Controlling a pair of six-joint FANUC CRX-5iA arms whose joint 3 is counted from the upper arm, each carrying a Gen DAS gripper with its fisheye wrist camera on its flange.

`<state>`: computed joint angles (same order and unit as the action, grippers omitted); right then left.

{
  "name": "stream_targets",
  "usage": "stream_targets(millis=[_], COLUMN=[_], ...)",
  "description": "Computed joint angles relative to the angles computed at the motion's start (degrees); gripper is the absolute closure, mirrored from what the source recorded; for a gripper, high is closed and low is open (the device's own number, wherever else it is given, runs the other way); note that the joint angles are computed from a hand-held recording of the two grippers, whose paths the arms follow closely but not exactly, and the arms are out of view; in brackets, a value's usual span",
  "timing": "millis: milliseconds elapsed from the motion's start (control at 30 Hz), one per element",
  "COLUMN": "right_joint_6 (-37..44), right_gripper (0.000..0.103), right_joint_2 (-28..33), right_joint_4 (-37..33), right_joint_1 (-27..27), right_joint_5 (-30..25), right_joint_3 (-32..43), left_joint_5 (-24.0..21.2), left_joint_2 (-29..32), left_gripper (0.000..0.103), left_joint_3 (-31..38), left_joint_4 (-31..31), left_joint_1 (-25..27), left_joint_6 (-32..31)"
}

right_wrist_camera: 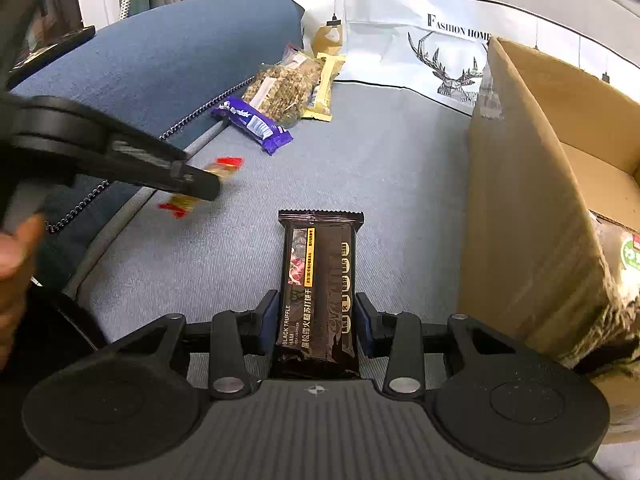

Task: Organize snacks
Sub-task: 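Lift the chocolate bar with the right tool while the left tool lifts the red candy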

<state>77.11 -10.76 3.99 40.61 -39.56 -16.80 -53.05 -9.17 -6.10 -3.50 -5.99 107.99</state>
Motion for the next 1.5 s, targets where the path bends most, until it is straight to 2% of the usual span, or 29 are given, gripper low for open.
stream_targets(millis=[267,767,1133,1500], right_joint_6=[0.7,0.9,-0.2,-1.2], right_gripper=[0.061,0.060,0.062,0.062], right_joint_2=[1.6,2.2,0.5,-2.4], right_joint_4=[-1.6,-0.7,0.2,1.7], right_joint_1=[-0.5,-0.2,-0.1,0.4], right_joint_5=[-2.8,-2.7,0.1,4.5], right_joint_3=[1.9,1.9,0.3,-2.5], left_joint_5=[-7.4,-8.4,-5.6,0.3], left_joint_2=[5.4,6.1,4.1,0.5], left_gripper=[0.083,0.084,0.085,0.085], left_joint_3=[3.9,5.5,3.3,-0.4], left_joint_4=[3.5,0.6,1.8,2.5], left_joint_1=[0.9,-0.8,-0.2,0.1], left_joint_6=[-3.0,-3.3,-3.5,-3.6])
